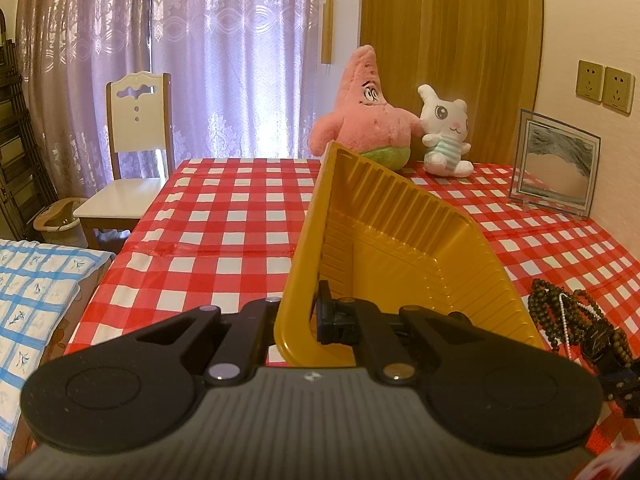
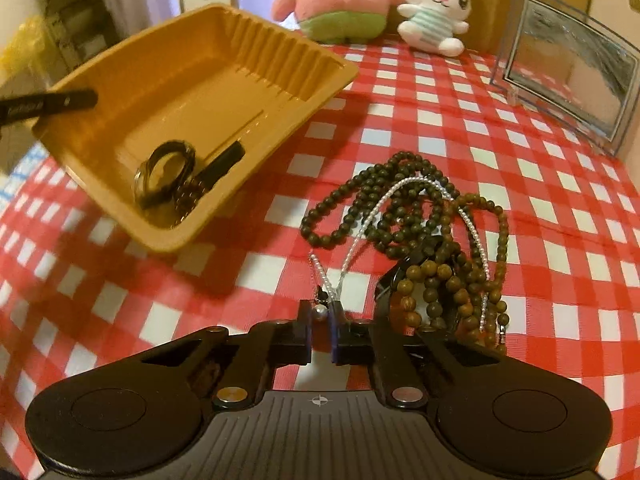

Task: Organize jewelry

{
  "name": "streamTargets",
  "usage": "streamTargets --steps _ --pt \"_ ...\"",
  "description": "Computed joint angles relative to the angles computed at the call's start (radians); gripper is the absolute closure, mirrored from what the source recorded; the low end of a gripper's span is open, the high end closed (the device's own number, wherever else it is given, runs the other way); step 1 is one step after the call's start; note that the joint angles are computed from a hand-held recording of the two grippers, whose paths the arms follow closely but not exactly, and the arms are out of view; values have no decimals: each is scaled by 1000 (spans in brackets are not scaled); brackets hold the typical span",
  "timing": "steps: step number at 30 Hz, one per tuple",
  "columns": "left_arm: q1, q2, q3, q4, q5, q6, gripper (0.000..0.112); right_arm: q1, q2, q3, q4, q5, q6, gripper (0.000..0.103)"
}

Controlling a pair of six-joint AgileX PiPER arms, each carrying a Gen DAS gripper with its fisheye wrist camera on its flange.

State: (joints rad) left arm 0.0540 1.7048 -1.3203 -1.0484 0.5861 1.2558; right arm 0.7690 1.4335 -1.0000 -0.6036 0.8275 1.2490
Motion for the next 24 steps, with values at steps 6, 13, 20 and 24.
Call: streamTargets --steps 6,13,20,24 --pt "0 0 -1 0 -1 0 108 -143 -89 -12 404 -29 -135 95" --pt "0 2 -2 2 -1 0 108 -37 -151 11 217 -12 -9 95" --pt "-6 10 -4 -2 -8 8 108 10 -128 -52 34 -35 75 95" --pt "-10 10 -3 -6 -10 13 108 -21 -68 -108 -10 -116 43 95"
